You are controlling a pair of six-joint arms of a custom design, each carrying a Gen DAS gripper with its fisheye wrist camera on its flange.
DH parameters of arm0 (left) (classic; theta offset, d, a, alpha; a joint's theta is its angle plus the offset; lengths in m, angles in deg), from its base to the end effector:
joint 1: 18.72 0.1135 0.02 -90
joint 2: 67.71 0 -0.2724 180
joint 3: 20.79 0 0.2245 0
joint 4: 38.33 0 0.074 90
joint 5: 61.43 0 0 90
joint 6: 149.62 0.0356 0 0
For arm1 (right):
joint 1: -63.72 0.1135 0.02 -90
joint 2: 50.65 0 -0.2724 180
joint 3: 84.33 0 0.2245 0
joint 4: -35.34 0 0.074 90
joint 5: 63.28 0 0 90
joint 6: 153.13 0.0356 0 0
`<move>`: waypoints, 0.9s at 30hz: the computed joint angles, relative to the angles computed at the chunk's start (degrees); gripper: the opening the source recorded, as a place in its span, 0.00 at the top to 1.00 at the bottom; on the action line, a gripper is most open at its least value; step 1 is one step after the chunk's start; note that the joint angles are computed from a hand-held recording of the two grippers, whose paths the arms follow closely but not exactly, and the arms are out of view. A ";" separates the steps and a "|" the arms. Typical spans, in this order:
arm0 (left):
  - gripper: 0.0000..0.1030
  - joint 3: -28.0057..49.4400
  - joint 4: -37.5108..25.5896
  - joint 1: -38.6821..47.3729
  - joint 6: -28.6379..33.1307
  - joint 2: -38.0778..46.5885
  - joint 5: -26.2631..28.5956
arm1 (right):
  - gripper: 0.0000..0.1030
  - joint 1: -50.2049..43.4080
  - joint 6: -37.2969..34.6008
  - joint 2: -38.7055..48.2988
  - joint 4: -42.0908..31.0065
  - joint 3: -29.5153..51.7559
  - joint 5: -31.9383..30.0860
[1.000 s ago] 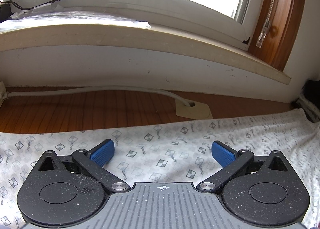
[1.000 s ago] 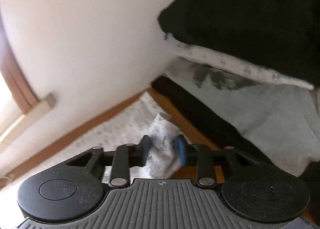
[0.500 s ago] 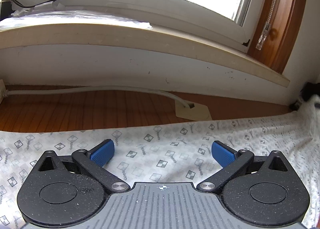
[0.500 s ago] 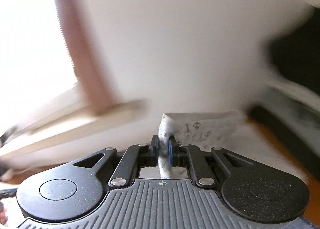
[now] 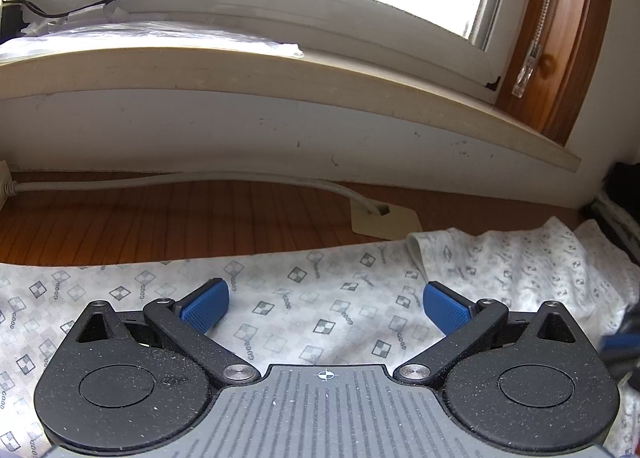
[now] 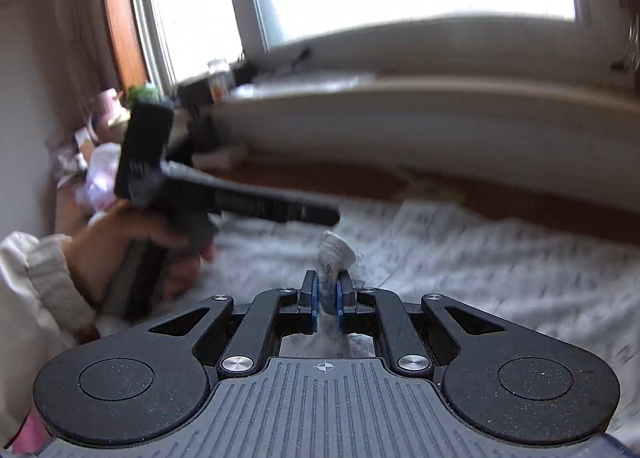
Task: Fold clothes
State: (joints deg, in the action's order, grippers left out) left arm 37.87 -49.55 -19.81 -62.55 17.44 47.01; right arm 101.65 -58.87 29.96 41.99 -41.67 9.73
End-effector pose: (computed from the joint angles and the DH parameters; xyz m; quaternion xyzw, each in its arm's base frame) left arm 0.2829 -0.0166 0.2189 0.0564 0.8871 -0.1590 0.4296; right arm 0.1868 0.1587 0.1881 -0.3190 0.8042 0.2946 0.4059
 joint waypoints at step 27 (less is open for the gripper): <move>0.42 8.73 -1.10 -5.63 -26.63 6.75 21.31 | 0.90 -1.72 -4.22 -8.59 8.48 -7.72 0.36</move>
